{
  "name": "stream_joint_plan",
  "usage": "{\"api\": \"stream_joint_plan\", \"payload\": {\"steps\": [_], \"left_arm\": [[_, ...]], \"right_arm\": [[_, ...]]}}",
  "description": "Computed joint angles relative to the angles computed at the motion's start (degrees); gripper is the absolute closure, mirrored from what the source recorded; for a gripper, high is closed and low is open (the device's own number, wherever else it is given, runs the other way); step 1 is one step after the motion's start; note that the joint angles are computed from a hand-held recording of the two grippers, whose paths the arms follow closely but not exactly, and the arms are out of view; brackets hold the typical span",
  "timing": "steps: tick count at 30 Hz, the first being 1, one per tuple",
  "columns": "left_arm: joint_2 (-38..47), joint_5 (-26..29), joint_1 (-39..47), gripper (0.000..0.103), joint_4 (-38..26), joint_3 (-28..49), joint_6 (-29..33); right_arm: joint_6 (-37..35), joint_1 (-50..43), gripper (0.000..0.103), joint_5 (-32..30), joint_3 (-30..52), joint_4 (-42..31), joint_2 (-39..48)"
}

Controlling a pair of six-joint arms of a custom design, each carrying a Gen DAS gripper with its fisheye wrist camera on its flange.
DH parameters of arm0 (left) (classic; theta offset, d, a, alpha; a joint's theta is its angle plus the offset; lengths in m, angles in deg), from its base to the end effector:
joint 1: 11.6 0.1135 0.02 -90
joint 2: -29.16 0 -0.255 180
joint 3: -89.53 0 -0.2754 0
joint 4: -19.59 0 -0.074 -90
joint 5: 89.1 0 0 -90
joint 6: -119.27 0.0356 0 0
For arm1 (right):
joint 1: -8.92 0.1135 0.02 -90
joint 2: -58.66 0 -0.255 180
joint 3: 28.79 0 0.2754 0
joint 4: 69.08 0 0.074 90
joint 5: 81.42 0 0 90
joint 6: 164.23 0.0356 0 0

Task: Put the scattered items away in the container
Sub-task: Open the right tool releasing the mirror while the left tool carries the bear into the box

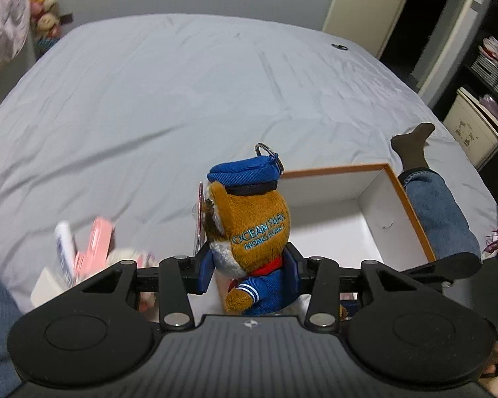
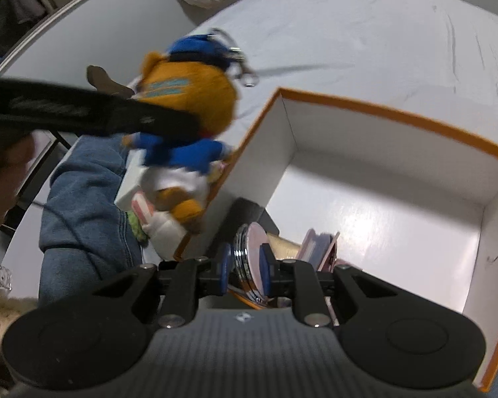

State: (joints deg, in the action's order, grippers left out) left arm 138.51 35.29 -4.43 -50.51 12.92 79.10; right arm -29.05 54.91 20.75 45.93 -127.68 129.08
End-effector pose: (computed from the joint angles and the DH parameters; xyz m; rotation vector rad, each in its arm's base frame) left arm 0.4027 0.0304 0.2252 1.0344 2.3794 -0.5538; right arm 0.1948 0.1909 0.2860 0.0690 2.5315 0.3933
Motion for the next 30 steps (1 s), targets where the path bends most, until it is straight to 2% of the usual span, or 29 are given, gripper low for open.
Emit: {"api": "stream_joint_plan", "payload": {"steps": [5, 7, 12, 18, 25, 30], "left_arm": [[2.9, -0.6, -4.3, 0.054, -0.6, 3.1, -1.9], [4.4, -1.9, -6.5, 0.054, -0.1, 4.1, -2.5], [8.2, -7.8, -11.3, 0.053, 2.7, 4.2, -3.7], [10.2, -16.4, -15.3, 0.053, 7.7, 1.4, -5.0], [12.6, -22.6, -18.6, 0.052, 9.7, 2.3, -8.9], [14.4, -24.5, -20.1, 0.051, 11.9, 2.0, -11.2]], "right_arm": [[-1.7, 0.5, 0.081, 6.4, 1.7, -3.5, -2.1], [-1.8, -0.2, 0.077, 9.0, 1.9, -5.1, -2.8], [-2.7, -5.7, 0.076, 9.5, -0.9, -4.7, -3.7], [-5.9, -11.8, 0.076, 5.9, -4.7, 0.8, -0.7], [-14.0, -17.1, 0.077, -2.7, -5.4, 9.6, 5.9], [-19.9, -20.6, 0.078, -9.8, -5.1, 14.0, 10.7]]}}
